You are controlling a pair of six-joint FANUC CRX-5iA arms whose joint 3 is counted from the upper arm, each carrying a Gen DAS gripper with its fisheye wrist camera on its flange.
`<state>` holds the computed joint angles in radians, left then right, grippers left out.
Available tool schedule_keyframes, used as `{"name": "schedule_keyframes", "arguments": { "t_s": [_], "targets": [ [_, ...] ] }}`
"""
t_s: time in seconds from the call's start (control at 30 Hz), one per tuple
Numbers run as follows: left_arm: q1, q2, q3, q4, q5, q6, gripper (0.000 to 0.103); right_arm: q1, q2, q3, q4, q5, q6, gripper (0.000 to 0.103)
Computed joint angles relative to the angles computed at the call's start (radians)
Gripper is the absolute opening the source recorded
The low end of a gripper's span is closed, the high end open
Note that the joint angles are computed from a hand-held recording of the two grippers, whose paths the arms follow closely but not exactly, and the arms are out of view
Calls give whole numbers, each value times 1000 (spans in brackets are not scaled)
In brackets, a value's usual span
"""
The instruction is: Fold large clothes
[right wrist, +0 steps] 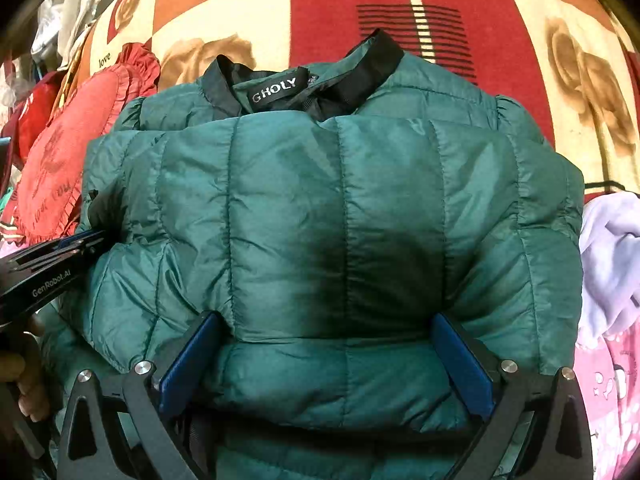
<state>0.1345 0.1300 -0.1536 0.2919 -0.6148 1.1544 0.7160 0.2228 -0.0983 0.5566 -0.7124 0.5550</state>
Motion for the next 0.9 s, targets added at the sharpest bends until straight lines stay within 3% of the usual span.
{"name": "schedule_keyframes", "arguments": {
  "t_s": [0.63,0.7,0.83,0.9],
  "targets": [
    [-5,-5,-2,-7,3,5,23,-1,12,49,-37,-35,44,103],
    [-3,0,0,-3,5,-2,23,-6,-13,16,34,12,-24,103],
    [-6,0,1,-8,6,0,23,-42,-74,-104,281,83,-319,103],
    [-3,2,0,3,7,-10,23,-51,-61,-83,222,56,-308,103]
  ]
}}
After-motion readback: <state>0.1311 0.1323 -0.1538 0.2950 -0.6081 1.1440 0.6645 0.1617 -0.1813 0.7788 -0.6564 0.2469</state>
